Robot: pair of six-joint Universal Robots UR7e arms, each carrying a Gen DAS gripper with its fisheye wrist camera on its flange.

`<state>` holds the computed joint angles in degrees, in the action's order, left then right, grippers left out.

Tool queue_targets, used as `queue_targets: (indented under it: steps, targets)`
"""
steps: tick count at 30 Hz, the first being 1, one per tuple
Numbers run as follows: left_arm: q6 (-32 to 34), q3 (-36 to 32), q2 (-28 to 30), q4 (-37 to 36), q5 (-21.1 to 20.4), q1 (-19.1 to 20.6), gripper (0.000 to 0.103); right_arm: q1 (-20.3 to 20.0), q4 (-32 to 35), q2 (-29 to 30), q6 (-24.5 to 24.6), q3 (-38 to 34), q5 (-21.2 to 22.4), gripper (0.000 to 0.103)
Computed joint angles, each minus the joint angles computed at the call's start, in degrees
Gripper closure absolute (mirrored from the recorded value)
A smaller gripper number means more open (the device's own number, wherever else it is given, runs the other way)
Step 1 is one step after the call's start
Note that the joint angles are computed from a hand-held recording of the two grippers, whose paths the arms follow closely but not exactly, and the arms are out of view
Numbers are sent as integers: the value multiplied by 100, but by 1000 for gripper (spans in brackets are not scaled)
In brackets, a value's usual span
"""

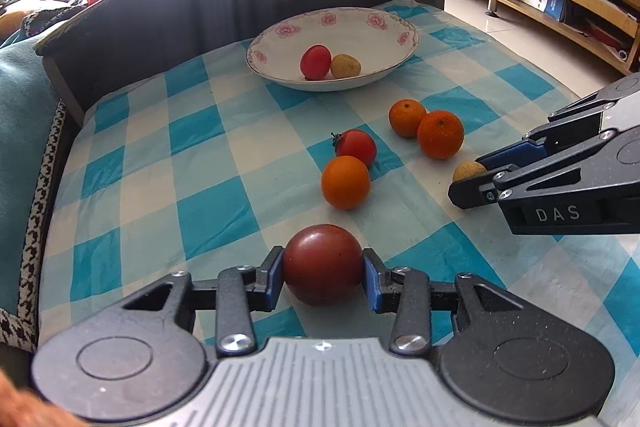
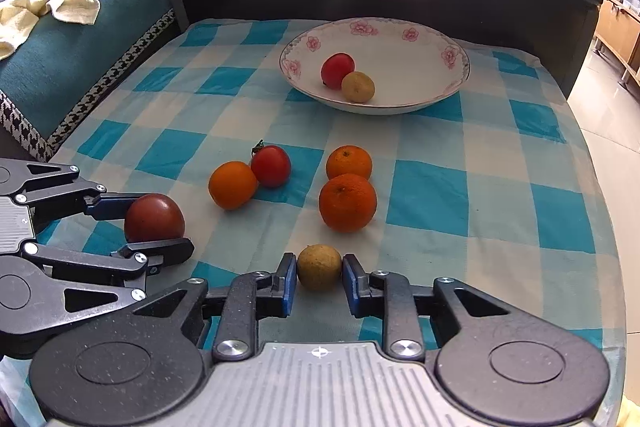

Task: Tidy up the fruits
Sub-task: 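Grasp the large dark red tomato with the left gripper while the right grasps a tan fruit, then carry both fruits into the white bowl and open both grippers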

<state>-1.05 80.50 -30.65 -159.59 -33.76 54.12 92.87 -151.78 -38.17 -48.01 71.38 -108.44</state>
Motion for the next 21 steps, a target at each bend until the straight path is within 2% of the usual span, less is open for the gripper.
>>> queue_targets:
  steps: [12,15,21]
  targets:
    - [108,23,14,-110,4,8,52,2,-38,-1,-90,34,-25,79]
    - [68,10,10,-26,37,-6,54,13,4,1,-42,8,-51,84]
    - [-10,-66,15,-8,11,-27,54,50,-27,-24,-53,31,-42,84]
